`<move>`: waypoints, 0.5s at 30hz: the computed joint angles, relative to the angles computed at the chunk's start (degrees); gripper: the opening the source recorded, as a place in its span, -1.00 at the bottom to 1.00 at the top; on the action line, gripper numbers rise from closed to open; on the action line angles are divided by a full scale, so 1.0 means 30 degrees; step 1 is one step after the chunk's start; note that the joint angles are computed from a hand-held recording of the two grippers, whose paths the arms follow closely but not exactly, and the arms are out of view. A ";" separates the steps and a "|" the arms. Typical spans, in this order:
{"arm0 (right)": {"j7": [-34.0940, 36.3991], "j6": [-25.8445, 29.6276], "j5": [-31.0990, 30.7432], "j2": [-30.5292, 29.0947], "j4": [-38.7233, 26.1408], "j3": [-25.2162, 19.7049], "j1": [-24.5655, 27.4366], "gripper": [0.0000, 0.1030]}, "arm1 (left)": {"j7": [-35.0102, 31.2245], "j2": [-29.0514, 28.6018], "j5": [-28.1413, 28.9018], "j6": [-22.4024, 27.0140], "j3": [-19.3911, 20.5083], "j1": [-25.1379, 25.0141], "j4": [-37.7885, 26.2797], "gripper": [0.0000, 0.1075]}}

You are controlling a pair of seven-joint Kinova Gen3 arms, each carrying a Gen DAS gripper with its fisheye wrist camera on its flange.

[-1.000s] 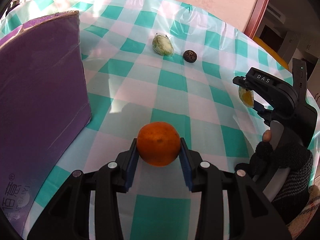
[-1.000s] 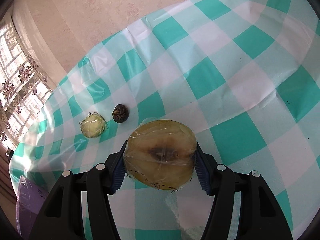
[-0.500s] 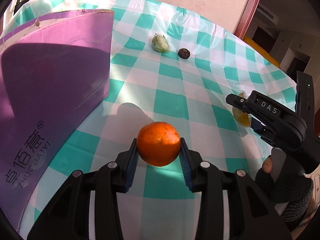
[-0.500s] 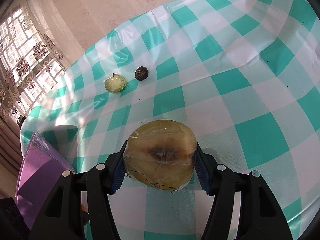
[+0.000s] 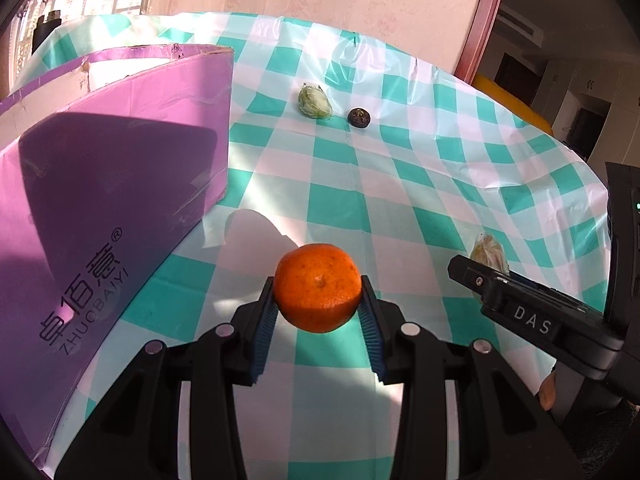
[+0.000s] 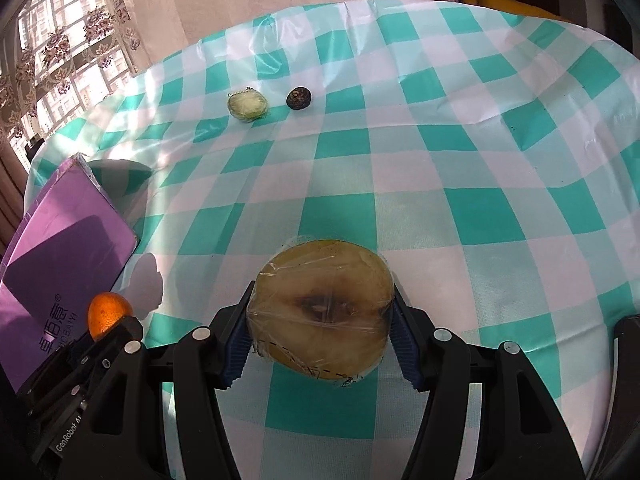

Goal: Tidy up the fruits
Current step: 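Carry the orange with the left gripper over the box while the right carries the pear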

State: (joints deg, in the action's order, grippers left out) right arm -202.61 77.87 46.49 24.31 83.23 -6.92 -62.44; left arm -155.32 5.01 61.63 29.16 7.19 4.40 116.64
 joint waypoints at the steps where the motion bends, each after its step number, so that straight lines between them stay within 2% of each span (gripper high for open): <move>1: 0.0777 0.0777 -0.0020 0.0398 -0.0673 -0.0252 0.0063 0.16 | -0.0210 -0.0161 0.0109 0.0001 -0.0028 -0.0058 0.0140 -0.26; 3: 0.2330 0.2330 0.0028 0.1108 -0.2041 -0.0798 0.0220 0.15 | -0.0565 -0.0523 0.0203 -0.0014 -0.0147 -0.0095 0.0428 -0.26; 5: 0.3647 0.3096 -0.0391 0.1536 -0.3029 0.0015 -0.0435 0.15 | -0.0940 -0.0961 0.0334 -0.0028 -0.0342 -0.0098 0.0689 -0.26; 9: 0.4316 0.3983 -0.0077 0.1813 -0.4076 0.0751 -0.1256 0.15 | -0.1409 -0.2111 0.0725 -0.0044 -0.0978 -0.0051 0.1056 -0.26; 15: 0.5398 0.4900 0.1751 0.2327 -0.6092 0.1398 -0.2560 0.15 | -0.3272 -0.4156 0.2498 -0.0221 -0.2391 0.0204 0.1594 -0.26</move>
